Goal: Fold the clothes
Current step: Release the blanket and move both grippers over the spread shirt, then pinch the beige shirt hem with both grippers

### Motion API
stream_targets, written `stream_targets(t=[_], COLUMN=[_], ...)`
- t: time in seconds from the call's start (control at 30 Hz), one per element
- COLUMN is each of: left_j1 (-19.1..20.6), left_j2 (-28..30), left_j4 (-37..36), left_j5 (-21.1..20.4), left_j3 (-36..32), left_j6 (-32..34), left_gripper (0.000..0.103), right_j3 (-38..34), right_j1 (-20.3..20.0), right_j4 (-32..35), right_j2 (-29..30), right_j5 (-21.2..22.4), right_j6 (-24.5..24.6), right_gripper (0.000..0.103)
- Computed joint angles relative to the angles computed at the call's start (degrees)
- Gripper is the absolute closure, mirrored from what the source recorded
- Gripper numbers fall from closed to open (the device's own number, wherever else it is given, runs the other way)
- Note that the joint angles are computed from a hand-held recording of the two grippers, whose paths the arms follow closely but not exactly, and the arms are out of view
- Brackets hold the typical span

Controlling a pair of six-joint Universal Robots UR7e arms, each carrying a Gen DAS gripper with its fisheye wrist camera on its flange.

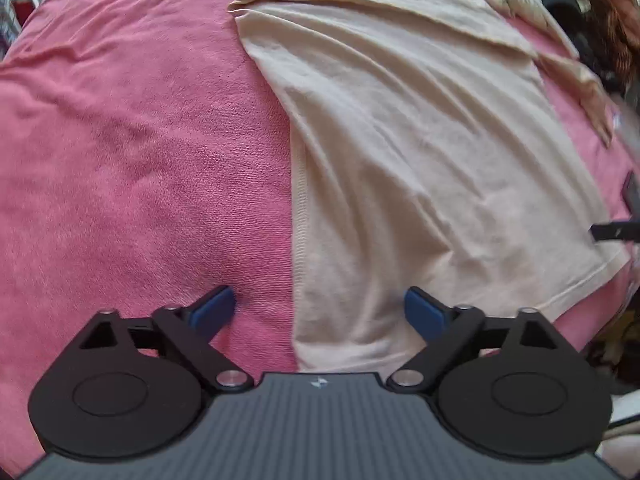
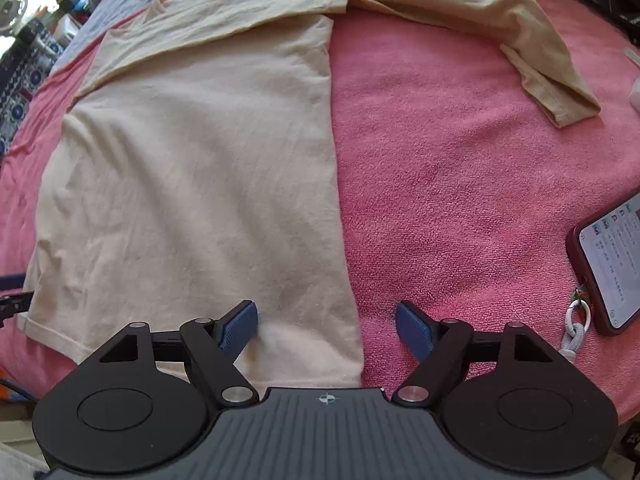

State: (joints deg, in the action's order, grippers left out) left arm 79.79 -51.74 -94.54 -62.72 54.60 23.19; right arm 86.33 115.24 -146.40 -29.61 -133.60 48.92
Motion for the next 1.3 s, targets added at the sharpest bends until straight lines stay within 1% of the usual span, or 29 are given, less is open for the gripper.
stream_targets(t=[0.03, 0.07, 0.13, 0.2, 0.27, 0.3, 0.33, 0.37, 0.4, 0.47, 0.5, 0.53, 0.57, 0.6, 0.63, 0.7, 0.73, 0.77, 0.8, 0.83, 0.87, 0.9, 0.93, 0.97, 1.0, 1.03, 1.2, 1.23, 1.3], left_j1=[0.29, 0.83, 2.16, 3.63, 4.59, 4.98, 5.03, 4.94, 4.85, 4.67, 4.57, 4.52, 4.63, 4.7, 4.56, 3.78, 3.4, 3.06, 2.7, 2.55, 3.09, 3.59, 3.76, 3.45, 3.16, 2.93, 2.57, 2.49, 2.37], left_j2=[0.49, 1.16, 2.15, 3.24, 3.49, 3.6, 3.6, 3.82, 3.96, 4.39, 4.86, 5.23, 5.54, 5.87, 6.12, 5.46, 5.11, 4.54, 3.97, 3.64, 4.08, 4.2, 3.94, 3.49, 3.07, 2.76, 2.5, 2.52, 2.5], left_j4=[1.41, 2.74, 4.2, 4.73, 4.72, 4.73, 4.91, 5.39, 5.86, 8.1, 9.43, 10.0, 10.44, 10.83, 10.86, 9.39, 8.76, 7.96, 7.18, 6.97, 8.78, 10.13, 10.91, 11.2, 11.56, 12.16, 14.12, 14.3, 14.04], left_j5=[-1.34, -3.13, -7.05, -10.5, -12.18, -12.22, -11.37, -10.1, -9.15, -9.85, -10.19, -10.71, -12.24, -13.55, -13.71, -11.6, -10.4, -8.84, -7.25, -6.32, -7.79, -9.27, -9.41, -8.74, -8.15, -7.96, -10.11, -9.75, -6.56], left_j3=[-1.58, -3.46, -6.44, -9.36, -10.74, -11.26, -11.36, -11.54, -11.61, -12.51, -13.36, -13.86, -14.19, -14.53, -14.51, -11.92, -11.05, -10.01, -8.98, -8.61, -10.55, -11.9, -12.39, -12.05, -11.8, -11.79, -14.69, -15.11, -14.79], left_j6=[-2.35, -4.98, -9.91, -14.65, -18.8, -20.03, -20.18, -19.49, -18.85, -18.32, -18.11, -17.76, -17.35, -16.95, -16.53, -15.04, -14.72, -15.28, -15.85, -16.67, -18.6, -19.85, -19.61, -18.36, -17.21, -16.55, -17.61, -17.03, -16.07], left_gripper=[0.023, 0.026, 0.027, 0.033, 0.049, 0.055, 0.075, 0.09, 0.09, 0.089, 0.084, 0.065, 0.047, 0.042, 0.037, 0.037, 0.042, 0.058, 0.071, 0.103, 0.103, 0.103, 0.103, 0.103, 0.103, 0.103, 0.103, 0.103, 0.103], right_j3=[0.4, 0.95, 1.97, 2.44, 2.31, 2.46, 2.51, 2.27, 2.12, 1.47, 1.12, 0.83, 0.62, 0.38, 0.11, -0.93, -1.69, -2.56, -3.36, -3.85, -4.24, -4.19, -3.9, -3.56, -3.08, -2.65, -1.94, -1.8, -1.5], right_j1=[0.0, -0.03, -0.11, -0.28, -0.53, -0.64, -0.73, -0.72, -0.73, -0.74, -0.8, -0.89, -0.97, -1.02, -1.05, -0.99, -0.91, -0.8, -0.69, -0.59, -0.5, -0.45, -0.46, -0.51, -0.62, -0.72, -0.3, -0.25, -0.48], right_j4=[-0.97, -2.27, -4.8, -6.8, -7.33, -7.6, -7.76, -7.52, -7.11, -5.86, -5.27, -4.96, -4.67, -4.14, -3.46, -0.89, 0.76, 2.58, 4.15, 5.13, 5.97, 6.3, 6.37, 6.41, 6.37, 6.33, 6.34, 6.24, 8.43], right_j2=[-0.1, -0.16, -0.24, -0.06, 0.16, 0.14, 0.16, 0.29, 0.32, 0.44, 0.5, 0.54, 0.54, 0.54, 0.54, 0.77, 1.0, 1.27, 1.52, 1.61, 1.63, 1.31, 0.74, 0.13, -0.61, -1.29, -3.08, -3.36, -3.77], right_j5=[0.21, 0.39, 0.74, 0.99, 1.01, 0.89, 0.77, 0.61, 0.45, 0.37, 0.61, 1.0, 1.38, 1.71, 1.94, 2.15, 2.18, 2.22, 2.13, 2.01, 1.91, 1.99, 2.49, 3.11, 4.09, 4.94, 5.63, 5.75, 5.38], right_j6=[-0.03, -0.42, -1.28, -2.61, -3.4, -3.69, -3.9, -3.89, -3.81, -3.64, -3.79, -4.14, -4.63, -5.19, -5.7, -6.89, -7.52, -8.24, -8.87, -9.03, -9.11, -8.96, -8.8, -8.61, -8.28, -8.05, -8.93, -9.05, -8.21], right_gripper=[0.025, 0.025, 0.022, 0.019, 0.018, 0.018, 0.017, 0.017, 0.017, 0.016, 0.015, 0.014, 0.014, 0.014, 0.013, 0.013, 0.013, 0.014, 0.016, 0.021, 0.026, 0.039, 0.057, 0.065, 0.085, 0.093, 0.094, 0.094, 0.095])
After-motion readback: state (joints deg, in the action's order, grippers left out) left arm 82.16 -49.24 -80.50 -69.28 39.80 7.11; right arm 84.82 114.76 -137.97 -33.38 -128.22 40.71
